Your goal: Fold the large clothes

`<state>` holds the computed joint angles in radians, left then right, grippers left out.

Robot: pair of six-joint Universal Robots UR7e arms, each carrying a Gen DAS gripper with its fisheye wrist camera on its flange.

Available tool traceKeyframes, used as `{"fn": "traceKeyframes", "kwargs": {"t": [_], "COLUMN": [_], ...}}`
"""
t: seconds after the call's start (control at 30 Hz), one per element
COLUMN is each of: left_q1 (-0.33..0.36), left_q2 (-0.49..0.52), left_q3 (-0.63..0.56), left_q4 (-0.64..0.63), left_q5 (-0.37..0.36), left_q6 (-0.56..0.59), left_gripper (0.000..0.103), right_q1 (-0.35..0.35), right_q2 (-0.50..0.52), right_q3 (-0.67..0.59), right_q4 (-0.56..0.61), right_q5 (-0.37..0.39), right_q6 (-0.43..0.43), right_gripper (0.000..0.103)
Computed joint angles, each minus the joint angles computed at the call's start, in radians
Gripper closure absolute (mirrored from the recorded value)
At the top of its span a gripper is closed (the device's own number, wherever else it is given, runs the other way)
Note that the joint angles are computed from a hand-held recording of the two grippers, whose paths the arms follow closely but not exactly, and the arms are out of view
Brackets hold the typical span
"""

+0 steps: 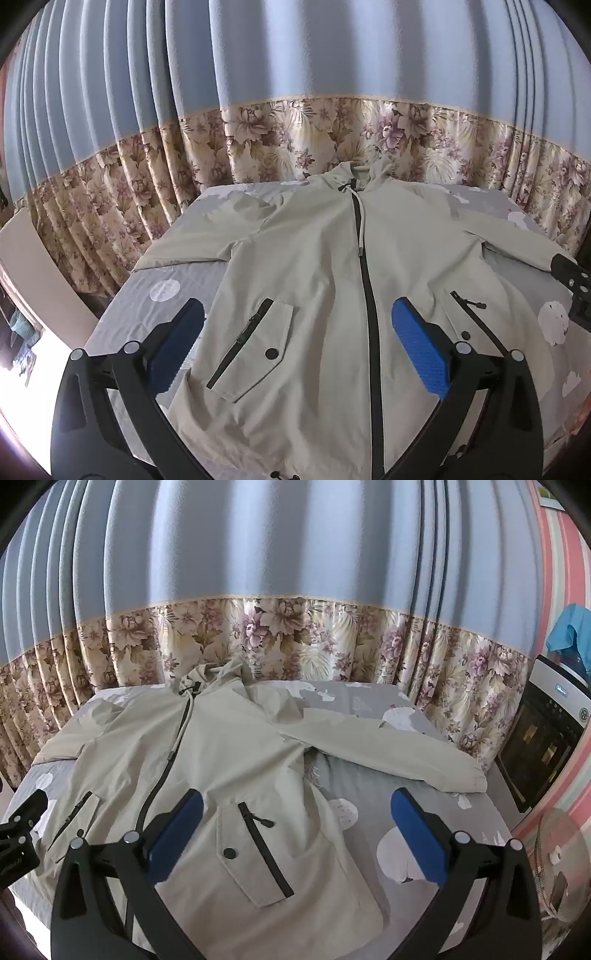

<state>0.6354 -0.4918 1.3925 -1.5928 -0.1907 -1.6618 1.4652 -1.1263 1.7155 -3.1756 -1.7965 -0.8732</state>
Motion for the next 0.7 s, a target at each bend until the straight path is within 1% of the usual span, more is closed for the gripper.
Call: {"fn": "traceKeyframes", "kwargs": {"t": [0.03, 0.07, 0.1, 0.13, 0.23, 0.33, 0.4, 0.47, 0.63, 0.7], "left_q1": [-0.001, -0.002, -0.003, 0.007, 0.014, 0.023, 0.023, 0.026, 0.028, 0.029], "left_q2": [0.003, 0.005, -0.003, -0.003, -0.009, -0.013, -0.002, 0.004, 0.005, 0.005], "left_q3": [-0.008, -0.009, 0.007, 0.015, 0.017, 0.015, -0.014, -0.027, -0.017, -0.01], "left_q4": [0.028, 0.024, -0.021, -0.049, -0.022, -0.041, 0.028, 0.058, 0.019, -0.017], "left_q5": [0.003, 0.007, -0.003, 0.002, -0.001, -0.009, -0.007, -0.009, -0.007, -0.008], "left_q6": [-0.019, -0.013, -0.003, 0.014, -0.015, 0.01, -0.038, -0.057, -0.029, 0.004], "left_gripper": [0.003, 0.003, 0.003, 0.003, 0.003, 0.003, 0.003, 0.003, 0.003, 0.003], "right_q1": [0.0, 0.0, -0.001, -0.001, -0.004, 0.004, 0.008, 0.004, -0.007, -0.009], "right_q2": [0.002, 0.003, 0.005, 0.006, 0.01, 0.014, 0.013, 0.017, 0.022, 0.022], "right_q3": [-0.001, -0.001, -0.002, -0.003, -0.007, -0.009, -0.012, -0.015, -0.023, -0.024], "right_q4": [-0.003, -0.005, -0.008, -0.01, -0.012, -0.011, -0.007, -0.009, -0.011, -0.01], "right_q5": [0.0, 0.001, 0.001, 0.001, 0.003, -0.01, -0.013, -0.01, 0.002, 0.004], "right_q6": [-0.001, -0.003, -0.004, -0.006, -0.01, -0.006, -0.002, -0.004, -0.004, -0.004], "right_gripper": [0.001, 0.001, 0.001, 0.002, 0.001, 0.001, 0.001, 0.001, 0.001, 0.001]}}
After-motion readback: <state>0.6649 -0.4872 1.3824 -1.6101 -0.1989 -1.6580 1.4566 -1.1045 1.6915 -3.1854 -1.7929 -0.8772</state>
